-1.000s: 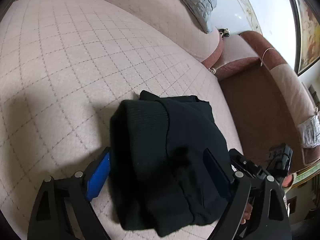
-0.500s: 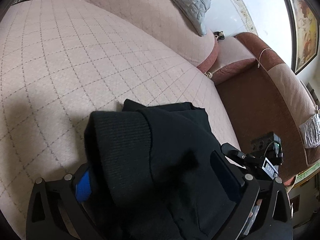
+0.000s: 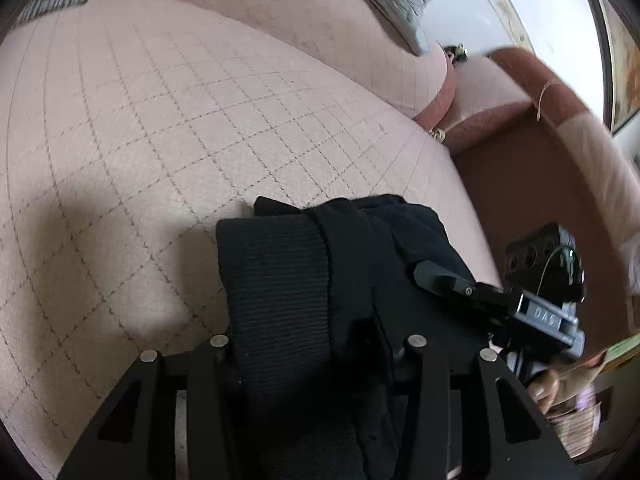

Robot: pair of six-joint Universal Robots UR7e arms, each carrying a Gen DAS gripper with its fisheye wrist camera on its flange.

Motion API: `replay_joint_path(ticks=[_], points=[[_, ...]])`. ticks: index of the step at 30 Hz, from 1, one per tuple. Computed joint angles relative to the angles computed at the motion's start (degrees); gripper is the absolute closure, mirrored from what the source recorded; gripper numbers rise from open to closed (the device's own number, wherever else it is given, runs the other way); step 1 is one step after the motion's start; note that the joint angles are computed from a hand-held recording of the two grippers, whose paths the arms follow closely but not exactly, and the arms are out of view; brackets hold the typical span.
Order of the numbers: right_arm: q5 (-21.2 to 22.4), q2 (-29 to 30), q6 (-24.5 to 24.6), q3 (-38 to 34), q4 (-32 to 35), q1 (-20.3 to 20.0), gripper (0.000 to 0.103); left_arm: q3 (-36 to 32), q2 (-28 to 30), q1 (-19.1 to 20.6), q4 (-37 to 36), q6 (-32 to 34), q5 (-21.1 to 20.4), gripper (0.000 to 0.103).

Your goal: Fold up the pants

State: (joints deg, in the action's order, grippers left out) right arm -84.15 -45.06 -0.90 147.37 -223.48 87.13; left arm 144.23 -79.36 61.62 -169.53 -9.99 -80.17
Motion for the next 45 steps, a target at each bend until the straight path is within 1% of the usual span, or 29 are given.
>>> replay_joint_path(ticks=[2, 4, 6, 8, 10, 14, 17, 20, 23, 27, 30, 31, 32, 33, 34, 35, 36, 37, 39, 40, 41, 42, 43, 44, 45], points=[[-2.6, -0.3, -0.1, -0.8, 0.0, 3.0, 0.065, -0.1, -0.3, 0.1, 0.3, 0.0, 0.0, 0.060], [-4.2, -1.0, -0.6, -1.1, -0.1, 4.9, 0.067, -0.3, -0.3, -0.2, 0.5, 0.1, 0.3, 0.061], [-5.4, -1.6, -0.6, -1.8, -0.3, 6.7, 0.069, -1.0, 0.0, -0.2, 0.1, 0.2, 0.2, 0.061], [-5.3, -2.2, -0.4, -2.4, -0.5, 7.1, 0.069, -2.2, 0.5, 0.1, -0.2, 0.1, -0.2, 0.062], [-5.3, -2.6, -0.3, -2.9, -0.5, 7.0, 0.070, -3.9, 1.0, 0.0, 0.3, 0.0, -0.3, 0.062], [-4.8, -3.5, 0.6, -3.6, 0.1, 5.6, 0.070, -6.6, 2.8, -0.6, 1.2, 0.8, 0.7, 0.062], [-5.5, -4.3, 0.6, -4.9, 1.3, 5.5, 0.070, -8.3, 4.8, -0.8, 1.1, 0.9, 1.6, 0.062], [-6.1, -4.7, 0.5, -6.3, 2.5, 5.7, 0.070, -10.2, 6.5, -0.4, 1.4, 0.3, 1.5, 0.062], [-5.8, -4.7, 0.4, -7.2, 3.2, 5.1, 0.071, -11.9, 7.9, 0.0, 2.3, -0.3, 1.7, 0.062], [-5.5, -4.0, 0.9, -8.1, 3.7, 4.0, 0.071, -13.4, 9.5, 0.1, 3.4, -0.4, 2.9, 0.062], [-5.9, -3.5, 1.4, -8.5, 3.9, 3.2, 0.070, -14.1, 10.5, 1.0, 3.7, -0.5, 2.9, 0.061], [-6.5, -3.3, 1.7, -8.5, 3.9, 3.0, 0.068, -14.5, 10.9, 1.6, 3.9, -0.6, 2.7, 0.060], [-8.0, -3.1, 2.3, -8.7, 3.9, 3.1, 0.066, -14.8, 11.2, 2.3, 4.0, -0.9, 2.3, 0.056], [-9.5, -2.8, 3.0, -8.7, 3.6, 3.1, 0.061, -15.1, 11.4, 3.0, 4.1, -1.4, 1.7, 0.051], [-10.2, -2.6, 3.4, -8.7, 3.1, 2.9, 0.054, -15.5, 11.3, 4.1, 4.2, -2.3, 0.2, 0.049], [-11.1, -2.4, 3.9, -8.5, 2.1, 2.6, 0.052, -15.8, 11.2, 5.2, 4.4, -3.3, -1.5, 0.047], [-11.9, -2.4, 4.6, -8.3, 1.5, 2.5, 0.047, -16.0, 10.7, 6.5, 4.5, -4.6, -3.7, 0.047], [-12.7, -2.5, 5.7, -7.9, 0.2, 2.1, 0.045, -16.0, 10.3, 7.1, 4.6, -5.1, -4.6, 0.047], [-11.8, -3.6, 7.7, -6.5, -1.7, 0.6, 0.043, -15.6, 8.3, 7.8, 4.9, -5.6, -5.6, 0.047], [-12.1, -4.0, 8.5, -5.9, -2.9, 0.4, 0.043, -15.4, 7.4, 7.8, 4.9, -5.8, -5.4, 0.047], [-13.5, -4.3, 9.4, -5.5, -4.7, 0.8, 0.043, -14.9, 5.8, 7.5, 4.4, -5.8, -5.0, 0.047], [-15.9, -4.4, 9.9, -5.2, -7.3, 1.8, 0.044, -14.4, 4.2, 7.2, 3.5, -5.9, -4.7, 0.047], [-17.2, -4.8, 9.4, -4.9, -9.8, 2.9, 0.044, -14.0, 3.1, 6.9, 2.7, -6.1, -4.5, 0.047], [-16.2, -5.3, 8.7, -4.6, -11.1, 3.3, 0.044, -13.8, 2.2, 6.5, 2.0, -6.1, -4.5, 0.047], [-14.2, -5.9, 8.4, -4.3, -11.4, 3.3, 0.044, -13.7, 1.4, 6.1, 1.7, -6.1, -4.7, 0.047]])
